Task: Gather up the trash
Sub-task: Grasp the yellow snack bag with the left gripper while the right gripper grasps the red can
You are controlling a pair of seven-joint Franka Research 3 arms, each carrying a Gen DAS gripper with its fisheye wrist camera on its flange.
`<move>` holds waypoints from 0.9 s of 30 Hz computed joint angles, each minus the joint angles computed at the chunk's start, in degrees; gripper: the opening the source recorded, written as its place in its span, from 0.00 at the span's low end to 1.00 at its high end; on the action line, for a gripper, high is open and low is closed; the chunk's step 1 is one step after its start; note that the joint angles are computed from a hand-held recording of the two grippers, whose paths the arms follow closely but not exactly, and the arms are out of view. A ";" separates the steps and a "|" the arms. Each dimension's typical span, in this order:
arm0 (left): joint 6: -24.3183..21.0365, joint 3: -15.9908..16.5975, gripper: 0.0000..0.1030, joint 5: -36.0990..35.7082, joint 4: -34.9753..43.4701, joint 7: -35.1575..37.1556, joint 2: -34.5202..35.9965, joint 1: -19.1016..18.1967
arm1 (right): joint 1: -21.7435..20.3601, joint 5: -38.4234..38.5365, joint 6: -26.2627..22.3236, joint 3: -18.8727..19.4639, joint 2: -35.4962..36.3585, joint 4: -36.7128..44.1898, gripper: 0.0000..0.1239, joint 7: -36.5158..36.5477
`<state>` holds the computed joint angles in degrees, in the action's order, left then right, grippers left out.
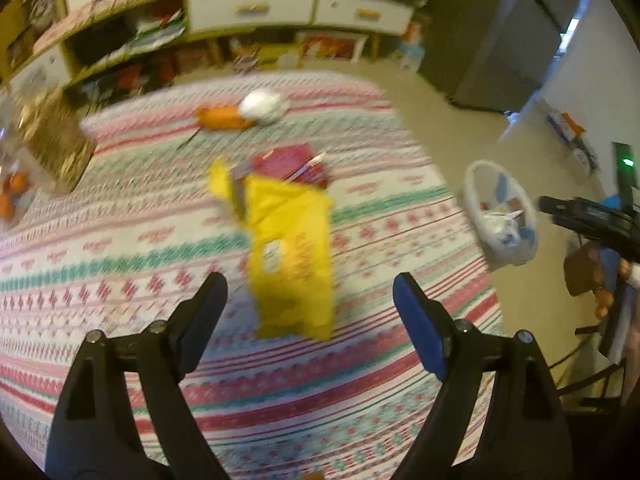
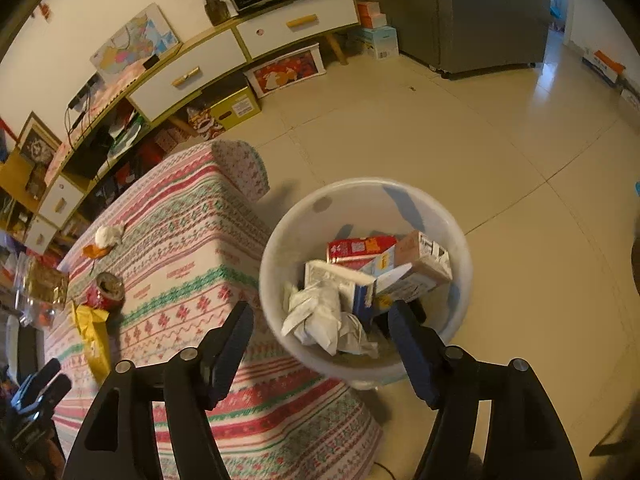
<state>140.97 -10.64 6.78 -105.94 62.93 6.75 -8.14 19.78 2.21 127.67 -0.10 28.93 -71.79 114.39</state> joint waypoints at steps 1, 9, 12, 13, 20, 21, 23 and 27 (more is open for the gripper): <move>-0.82 0.17 0.82 -0.86 0.08 0.02 0.21 0.35 | 0.30 -0.13 -0.81 -0.03 -0.24 0.06 0.60 0.53; -2.27 0.30 0.82 -5.10 -0.03 0.23 1.75 1.88 | 2.31 -3.16 -2.91 -0.36 -0.98 0.69 0.62 1.57; -2.19 0.14 0.82 -5.18 0.76 0.14 2.77 1.73 | 2.82 -4.15 -3.34 -0.21 -1.06 0.90 0.63 1.43; -2.12 0.12 0.82 -4.99 0.97 0.11 3.04 1.68 | 2.86 -4.03 -3.62 0.00 -1.04 0.98 0.63 1.27; -1.40 -0.15 0.82 -3.66 2.60 -0.74 5.40 1.04 | 3.35 -3.88 -4.67 0.40 -0.51 1.85 0.64 0.25; -1.15 -0.12 0.82 -3.16 2.80 -0.98 5.78 0.88 | 3.44 -3.91 -4.66 0.38 -0.55 1.79 0.64 0.27; -0.53 -0.06 0.82 -2.22 3.16 -1.42 6.55 0.64 | 3.50 -3.79 -4.89 0.42 -0.39 1.98 0.64 0.26; 0.20 0.44 0.82 0.74 4.04 -3.53 8.03 -0.04 | 3.58 -3.62 -5.47 0.49 0.08 2.46 0.64 -0.12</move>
